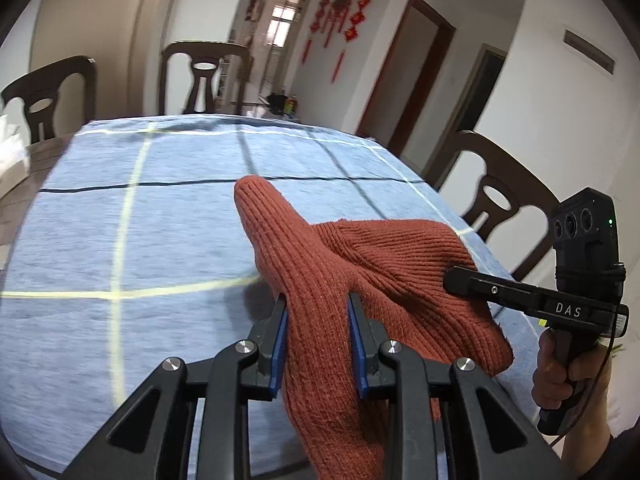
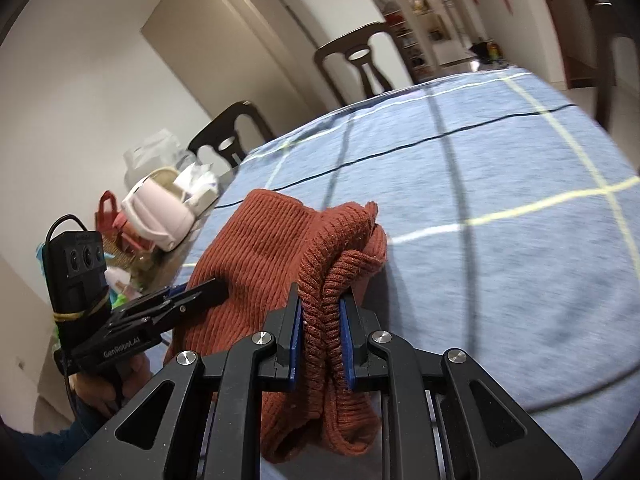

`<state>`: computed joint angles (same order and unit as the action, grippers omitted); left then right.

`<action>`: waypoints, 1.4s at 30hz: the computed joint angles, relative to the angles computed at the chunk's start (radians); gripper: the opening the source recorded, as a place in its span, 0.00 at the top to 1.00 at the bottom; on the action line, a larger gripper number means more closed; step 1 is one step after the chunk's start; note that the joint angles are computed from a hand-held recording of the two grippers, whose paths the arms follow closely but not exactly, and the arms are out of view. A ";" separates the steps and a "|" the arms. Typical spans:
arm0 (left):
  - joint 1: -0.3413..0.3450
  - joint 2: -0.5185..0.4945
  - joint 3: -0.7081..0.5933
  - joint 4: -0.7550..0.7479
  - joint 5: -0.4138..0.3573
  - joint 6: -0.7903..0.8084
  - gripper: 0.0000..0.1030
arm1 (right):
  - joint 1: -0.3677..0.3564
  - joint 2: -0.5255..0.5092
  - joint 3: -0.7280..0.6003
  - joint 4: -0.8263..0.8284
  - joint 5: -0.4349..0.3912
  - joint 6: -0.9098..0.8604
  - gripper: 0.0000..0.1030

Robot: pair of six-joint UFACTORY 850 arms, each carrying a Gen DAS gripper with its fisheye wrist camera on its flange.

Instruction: Fold small clothes

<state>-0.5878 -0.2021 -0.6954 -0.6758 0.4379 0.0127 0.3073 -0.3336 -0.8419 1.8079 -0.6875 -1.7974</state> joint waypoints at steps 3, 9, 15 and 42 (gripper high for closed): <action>0.047 0.039 0.042 0.007 -0.004 0.003 0.72 | 0.049 -0.043 -0.052 -0.004 -0.002 0.024 0.84; 0.144 0.074 0.083 0.026 -0.001 0.009 0.72 | 0.117 -0.130 -0.160 -0.005 -0.020 0.071 0.84; 0.210 -0.002 0.083 0.097 -0.057 -0.075 0.64 | 0.122 -0.232 -0.233 -0.099 0.055 0.219 0.75; 0.037 0.115 0.185 -0.208 0.046 0.148 0.65 | 0.200 -0.020 -0.050 -0.005 0.187 -0.117 0.86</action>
